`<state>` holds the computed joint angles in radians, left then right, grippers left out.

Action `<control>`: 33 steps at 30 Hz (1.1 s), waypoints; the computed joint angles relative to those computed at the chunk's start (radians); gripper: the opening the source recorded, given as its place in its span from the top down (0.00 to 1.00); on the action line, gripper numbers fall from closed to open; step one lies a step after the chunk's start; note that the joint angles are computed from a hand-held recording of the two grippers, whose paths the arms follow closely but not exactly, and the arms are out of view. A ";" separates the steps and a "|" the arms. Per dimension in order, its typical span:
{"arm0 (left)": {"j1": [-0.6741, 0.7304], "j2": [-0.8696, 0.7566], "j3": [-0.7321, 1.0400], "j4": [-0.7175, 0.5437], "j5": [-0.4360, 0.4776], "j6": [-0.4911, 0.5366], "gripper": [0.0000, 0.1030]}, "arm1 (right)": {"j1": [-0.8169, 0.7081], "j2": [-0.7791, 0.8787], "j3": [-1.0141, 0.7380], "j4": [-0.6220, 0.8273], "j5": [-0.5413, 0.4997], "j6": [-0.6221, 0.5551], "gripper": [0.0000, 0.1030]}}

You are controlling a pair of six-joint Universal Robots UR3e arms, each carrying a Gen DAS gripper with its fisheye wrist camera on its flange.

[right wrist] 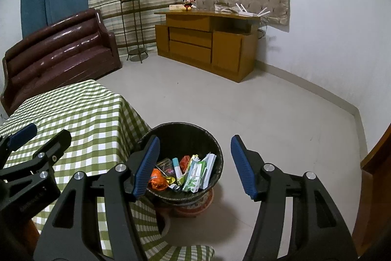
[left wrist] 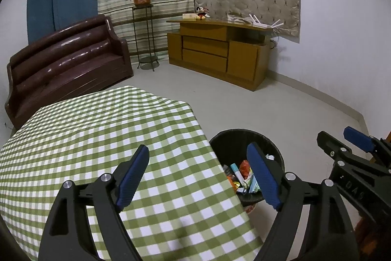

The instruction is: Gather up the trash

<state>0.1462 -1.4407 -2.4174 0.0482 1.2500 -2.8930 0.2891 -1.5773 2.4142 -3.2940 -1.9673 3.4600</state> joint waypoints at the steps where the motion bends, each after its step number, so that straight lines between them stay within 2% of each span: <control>1: 0.013 0.024 -0.015 -0.007 -0.009 0.005 0.22 | 0.002 -0.010 0.009 -0.001 -0.001 -0.001 0.43; 5: 0.067 0.125 -0.074 -0.033 -0.036 0.026 0.21 | 0.046 -0.041 0.025 0.011 -0.033 0.021 0.43; 12: 0.195 0.354 -0.156 -0.173 -0.129 0.075 0.21 | 0.116 -0.091 0.039 0.036 -0.093 0.049 0.42; 18: 0.271 0.489 -0.196 -0.282 -0.189 0.118 0.21 | 0.145 -0.124 0.056 0.043 -0.124 0.051 0.42; 23: 0.309 0.541 -0.202 -0.334 -0.216 0.133 0.21 | 0.165 -0.122 0.065 0.032 -0.145 0.057 0.42; 33: 0.321 0.565 -0.210 -0.353 -0.229 0.143 0.21 | 0.170 -0.117 0.070 0.020 -0.151 0.061 0.42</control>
